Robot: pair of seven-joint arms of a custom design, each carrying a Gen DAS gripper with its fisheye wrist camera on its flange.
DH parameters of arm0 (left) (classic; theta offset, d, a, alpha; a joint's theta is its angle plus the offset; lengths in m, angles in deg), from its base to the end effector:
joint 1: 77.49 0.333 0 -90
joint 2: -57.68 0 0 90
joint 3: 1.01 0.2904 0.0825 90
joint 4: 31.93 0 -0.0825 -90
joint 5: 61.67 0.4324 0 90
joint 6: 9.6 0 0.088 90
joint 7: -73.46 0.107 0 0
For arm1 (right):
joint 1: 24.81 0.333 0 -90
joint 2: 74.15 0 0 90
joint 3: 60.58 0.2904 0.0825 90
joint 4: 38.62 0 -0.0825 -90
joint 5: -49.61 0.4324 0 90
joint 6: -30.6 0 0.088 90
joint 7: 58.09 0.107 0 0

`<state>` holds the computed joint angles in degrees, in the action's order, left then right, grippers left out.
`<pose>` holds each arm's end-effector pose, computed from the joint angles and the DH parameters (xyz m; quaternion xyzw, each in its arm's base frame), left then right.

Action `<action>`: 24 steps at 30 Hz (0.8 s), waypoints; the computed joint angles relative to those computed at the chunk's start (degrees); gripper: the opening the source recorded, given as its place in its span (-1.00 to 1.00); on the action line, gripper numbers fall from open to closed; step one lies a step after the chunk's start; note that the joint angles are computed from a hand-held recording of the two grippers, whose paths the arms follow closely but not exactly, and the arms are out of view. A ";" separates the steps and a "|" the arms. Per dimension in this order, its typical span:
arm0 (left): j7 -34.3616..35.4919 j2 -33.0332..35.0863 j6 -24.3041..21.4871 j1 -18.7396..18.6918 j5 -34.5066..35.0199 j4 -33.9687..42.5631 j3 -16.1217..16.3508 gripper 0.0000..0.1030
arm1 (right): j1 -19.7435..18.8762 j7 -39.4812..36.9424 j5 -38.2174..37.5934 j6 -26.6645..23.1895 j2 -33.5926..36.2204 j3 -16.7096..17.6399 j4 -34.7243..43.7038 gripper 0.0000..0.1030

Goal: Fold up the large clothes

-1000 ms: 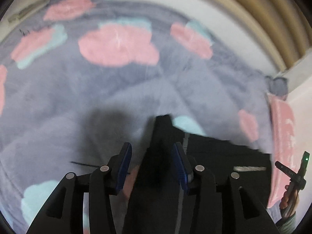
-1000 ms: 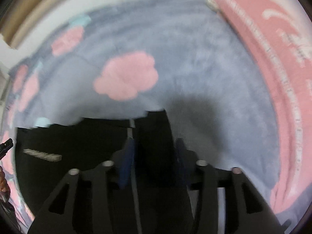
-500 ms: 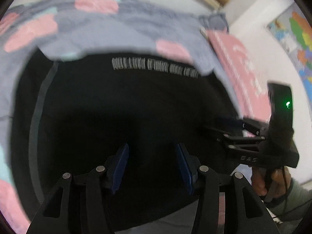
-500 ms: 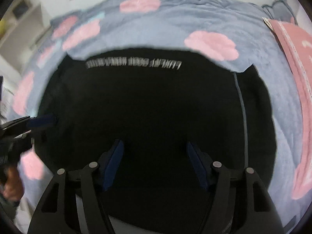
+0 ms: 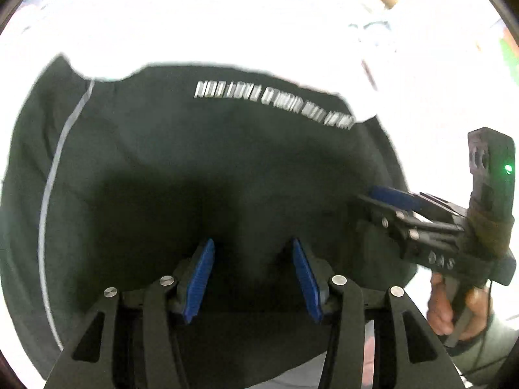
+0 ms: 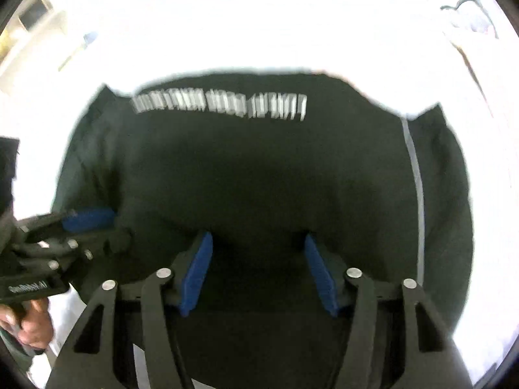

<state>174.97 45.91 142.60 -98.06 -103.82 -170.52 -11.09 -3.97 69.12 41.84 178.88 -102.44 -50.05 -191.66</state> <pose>0.4728 -0.2579 0.3753 0.6191 -0.7254 0.2956 0.0553 0.3953 0.2373 0.3824 -0.6887 0.6919 -0.1259 0.1764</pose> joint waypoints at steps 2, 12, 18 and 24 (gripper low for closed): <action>-0.84 -0.27 1.32 0.12 0.32 1.04 -0.11 0.00 | -2.78 1.77 -4.35 -0.79 1.71 1.90 2.62 0.19; -17.48 14.81 -3.05 4.65 17.58 11.91 -3.48 0.00 | -1.90 -0.47 -5.98 -2.77 18.25 -1.49 10.69 0.18; -15.64 14.50 -1.01 5.31 18.41 11.05 -4.66 0.00 | -1.46 -1.30 -5.40 -1.21 17.27 -2.68 9.17 0.18; -9.15 5.76 -3.86 5.29 10.28 6.40 -3.38 0.00 | -0.65 -5.52 -0.07 -2.02 8.22 -3.48 4.46 0.28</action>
<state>165.82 51.67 138.74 -92.77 -93.54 -164.12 -14.47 -4.62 63.59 41.77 176.86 -94.23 -53.53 -187.20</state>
